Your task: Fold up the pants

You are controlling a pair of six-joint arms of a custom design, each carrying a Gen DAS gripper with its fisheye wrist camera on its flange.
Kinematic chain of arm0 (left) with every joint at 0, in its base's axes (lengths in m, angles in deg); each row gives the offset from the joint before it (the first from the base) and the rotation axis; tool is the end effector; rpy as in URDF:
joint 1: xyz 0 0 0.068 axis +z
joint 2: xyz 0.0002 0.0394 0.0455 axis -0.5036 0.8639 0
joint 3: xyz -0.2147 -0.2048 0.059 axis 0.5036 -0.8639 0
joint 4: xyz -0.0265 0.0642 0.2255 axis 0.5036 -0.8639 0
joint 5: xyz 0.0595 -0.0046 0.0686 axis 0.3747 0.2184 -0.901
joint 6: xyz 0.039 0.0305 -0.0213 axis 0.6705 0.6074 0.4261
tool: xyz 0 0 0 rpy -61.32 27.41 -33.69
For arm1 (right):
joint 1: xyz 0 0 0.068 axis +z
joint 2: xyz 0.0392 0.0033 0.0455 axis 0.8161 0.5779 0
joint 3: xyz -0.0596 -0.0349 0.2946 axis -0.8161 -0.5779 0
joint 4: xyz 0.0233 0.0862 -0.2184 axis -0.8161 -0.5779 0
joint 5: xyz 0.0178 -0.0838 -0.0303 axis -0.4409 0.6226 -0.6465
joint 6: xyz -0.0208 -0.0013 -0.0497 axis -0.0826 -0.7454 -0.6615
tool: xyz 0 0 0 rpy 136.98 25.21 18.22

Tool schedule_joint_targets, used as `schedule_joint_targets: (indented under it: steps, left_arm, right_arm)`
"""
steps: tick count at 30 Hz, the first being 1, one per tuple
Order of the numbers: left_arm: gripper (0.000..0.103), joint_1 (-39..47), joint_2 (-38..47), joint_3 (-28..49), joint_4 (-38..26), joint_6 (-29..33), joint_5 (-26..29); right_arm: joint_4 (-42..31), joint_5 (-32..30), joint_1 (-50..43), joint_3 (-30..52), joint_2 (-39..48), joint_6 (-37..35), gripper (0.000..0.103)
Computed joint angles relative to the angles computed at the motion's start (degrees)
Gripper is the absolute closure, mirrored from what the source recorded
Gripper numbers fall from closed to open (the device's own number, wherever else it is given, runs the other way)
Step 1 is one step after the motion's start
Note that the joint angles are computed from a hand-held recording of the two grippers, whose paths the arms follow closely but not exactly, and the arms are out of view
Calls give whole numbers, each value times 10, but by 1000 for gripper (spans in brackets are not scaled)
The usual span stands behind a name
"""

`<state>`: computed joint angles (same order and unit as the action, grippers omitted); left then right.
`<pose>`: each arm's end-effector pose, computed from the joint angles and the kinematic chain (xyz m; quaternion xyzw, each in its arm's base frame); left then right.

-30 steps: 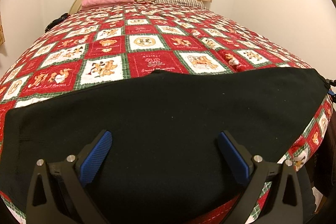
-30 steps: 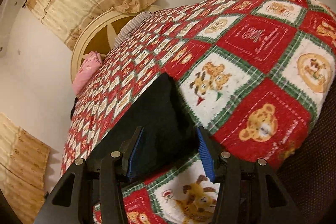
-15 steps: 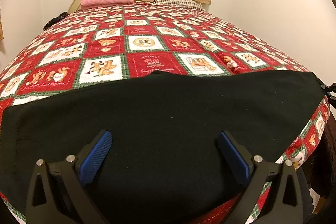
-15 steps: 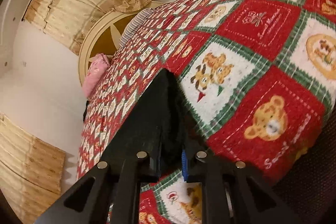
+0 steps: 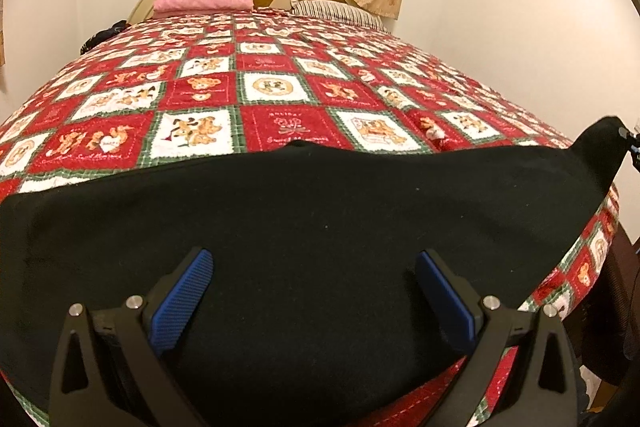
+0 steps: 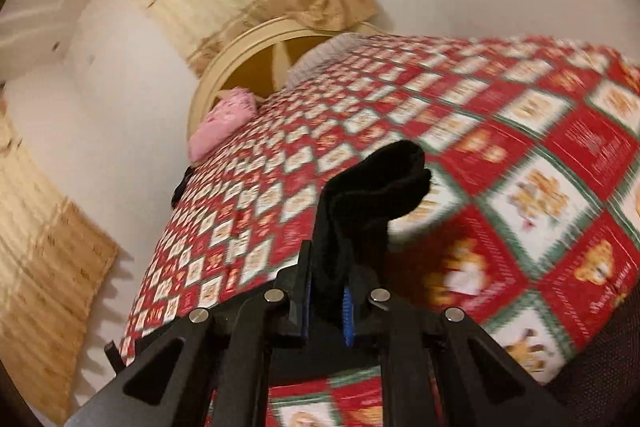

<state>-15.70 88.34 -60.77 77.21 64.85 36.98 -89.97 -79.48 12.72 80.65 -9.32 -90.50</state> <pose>0.2475 0.0480 0.1289 0.0533 0.9061 -0.1262 0.4004 0.2021 -0.1453 0.2722 0.1358 0.8537 0.2380 0.4429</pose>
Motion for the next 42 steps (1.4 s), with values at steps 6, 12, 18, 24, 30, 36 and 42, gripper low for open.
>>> schedule_joint_targets:
  steps: [6,12,18,24,30,36,42]
  left_arm:
    - [0,24,6,-3,12,-7,43]
    - [0,37,11,-4,18,-9,69]
    - [0,53,15,-3,19,-11,96]
    - [0,52,-7,-15,12,-14,86]
    - [0,36,-47,-16,-23,-19,90]
    - [0,-33,-54,19,-72,-46,93]
    - [0,-122,-31,60,-91,-96,78]
  right_arm:
    - [17,48,126,-15,-63,45,91]
    - [51,143,306,-22,-83,91,91]
    - [133,228,467,-48,-27,137,91]
    - [224,297,581,-76,97,158,91]
    - [253,330,627,-80,184,132,87]
    - [269,226,572,-119,164,107,59]
    - [269,158,491,-175,108,57,59]
